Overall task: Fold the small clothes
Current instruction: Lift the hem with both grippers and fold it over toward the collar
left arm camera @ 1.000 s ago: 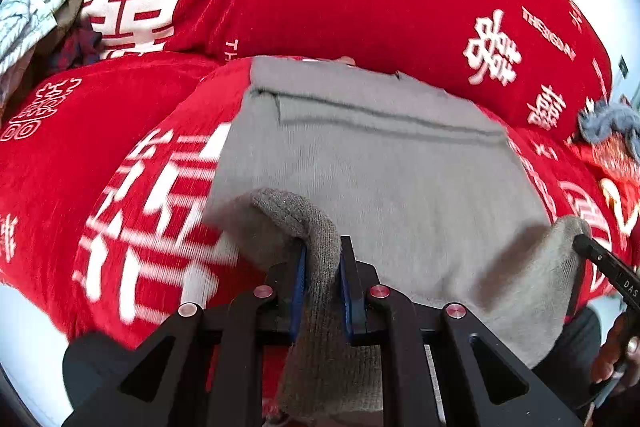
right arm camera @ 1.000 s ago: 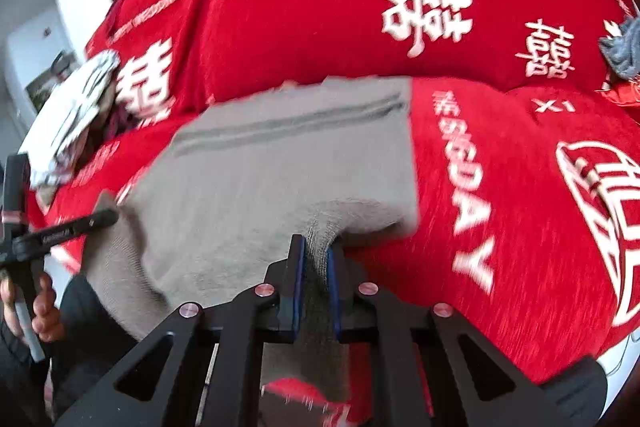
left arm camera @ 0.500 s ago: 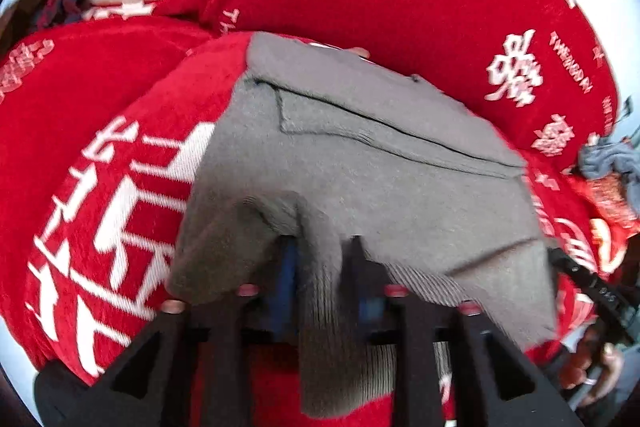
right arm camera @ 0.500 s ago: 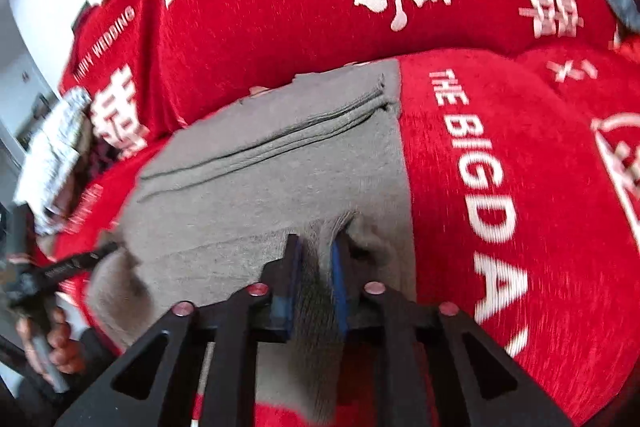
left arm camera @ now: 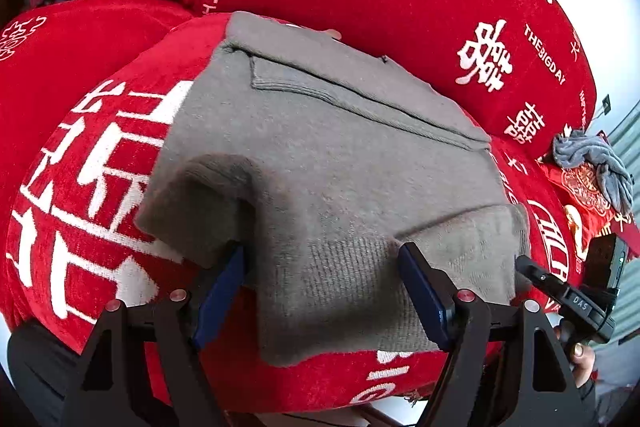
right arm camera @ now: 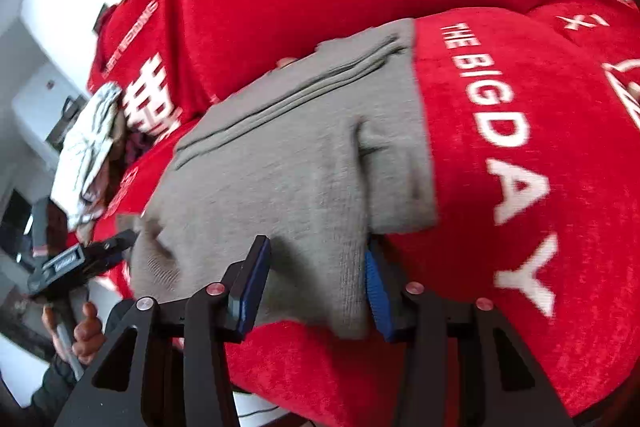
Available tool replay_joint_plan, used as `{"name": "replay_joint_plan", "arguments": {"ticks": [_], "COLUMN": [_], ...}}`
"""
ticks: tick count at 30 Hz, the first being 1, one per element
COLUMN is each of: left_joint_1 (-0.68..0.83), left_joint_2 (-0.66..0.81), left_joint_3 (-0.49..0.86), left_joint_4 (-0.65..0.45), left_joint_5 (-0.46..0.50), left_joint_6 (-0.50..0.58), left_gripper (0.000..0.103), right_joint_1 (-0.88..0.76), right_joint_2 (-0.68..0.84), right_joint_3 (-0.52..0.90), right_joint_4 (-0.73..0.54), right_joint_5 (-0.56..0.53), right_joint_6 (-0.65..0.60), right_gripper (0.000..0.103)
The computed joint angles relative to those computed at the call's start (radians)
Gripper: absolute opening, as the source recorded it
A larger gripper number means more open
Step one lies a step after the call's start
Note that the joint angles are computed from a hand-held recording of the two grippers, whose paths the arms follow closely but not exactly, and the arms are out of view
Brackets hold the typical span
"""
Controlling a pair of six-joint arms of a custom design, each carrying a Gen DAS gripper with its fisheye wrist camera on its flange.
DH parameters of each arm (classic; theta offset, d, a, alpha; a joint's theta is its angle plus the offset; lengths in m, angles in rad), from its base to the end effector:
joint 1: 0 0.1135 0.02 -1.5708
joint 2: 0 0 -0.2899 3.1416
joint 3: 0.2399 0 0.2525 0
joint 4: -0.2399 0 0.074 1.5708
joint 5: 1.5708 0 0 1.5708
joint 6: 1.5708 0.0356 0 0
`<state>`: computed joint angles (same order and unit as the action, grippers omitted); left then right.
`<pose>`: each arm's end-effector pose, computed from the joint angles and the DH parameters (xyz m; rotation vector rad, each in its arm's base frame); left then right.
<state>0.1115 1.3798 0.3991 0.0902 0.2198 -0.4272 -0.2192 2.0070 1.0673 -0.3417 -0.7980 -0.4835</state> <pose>0.2192 0.0167 0.1432 -0.5651 2.4100 -0.4072 0.3607 -0.0542 0.1189 -0.4766 2.4320 0.8551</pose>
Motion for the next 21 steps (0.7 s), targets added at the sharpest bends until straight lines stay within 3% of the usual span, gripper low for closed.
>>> {"name": "replay_joint_plan", "arguments": {"ticks": [1,3,4,5,6,8,9,16,21], "left_joint_1": [-0.009,-0.011,-0.005,0.002,0.004,0.005,0.001,0.018,0.08], "left_joint_2": [0.002,0.001,0.002,-0.003,-0.008,-0.015,-0.021,-0.141,-0.049], "left_joint_3": [0.002,0.001,0.001,-0.004,-0.01,-0.019,-0.024,-0.032,0.08], "left_joint_4": [-0.003,-0.007,-0.01,-0.008,-0.003,-0.002,0.002,-0.018,-0.02], "left_joint_5": [-0.011,-0.01,0.006,0.018,0.026,0.036,0.031,0.022,0.029], "left_joint_6": [0.001,0.007,0.007,0.005,0.004,0.006,0.003,-0.011,-0.011], "left_gripper": [0.077,0.051,0.051,0.048,0.034,0.032,0.021,0.016,0.016], "right_joint_1": [0.01,0.021,0.024,0.025,0.027,0.034,0.038,0.024,0.039], "right_joint_2": [-0.007,-0.009,-0.009,-0.005,-0.004,-0.012,-0.016,-0.079,-0.084], "right_joint_3": [-0.009,-0.013,-0.014,-0.005,-0.002,-0.007,-0.01,-0.024,0.036], "right_joint_4": [-0.001,-0.009,-0.011,-0.025,-0.032,-0.025,-0.022,-0.012,0.036], "right_joint_5": [0.011,0.024,0.024,0.022,0.02,0.027,0.033,-0.033,-0.045], "right_joint_6": [-0.022,-0.045,-0.046,-0.052,-0.057,-0.06,-0.066,-0.061,0.062], "right_gripper": [0.039,0.029,0.021,0.018,0.015,0.012,0.011,0.009,0.008]}}
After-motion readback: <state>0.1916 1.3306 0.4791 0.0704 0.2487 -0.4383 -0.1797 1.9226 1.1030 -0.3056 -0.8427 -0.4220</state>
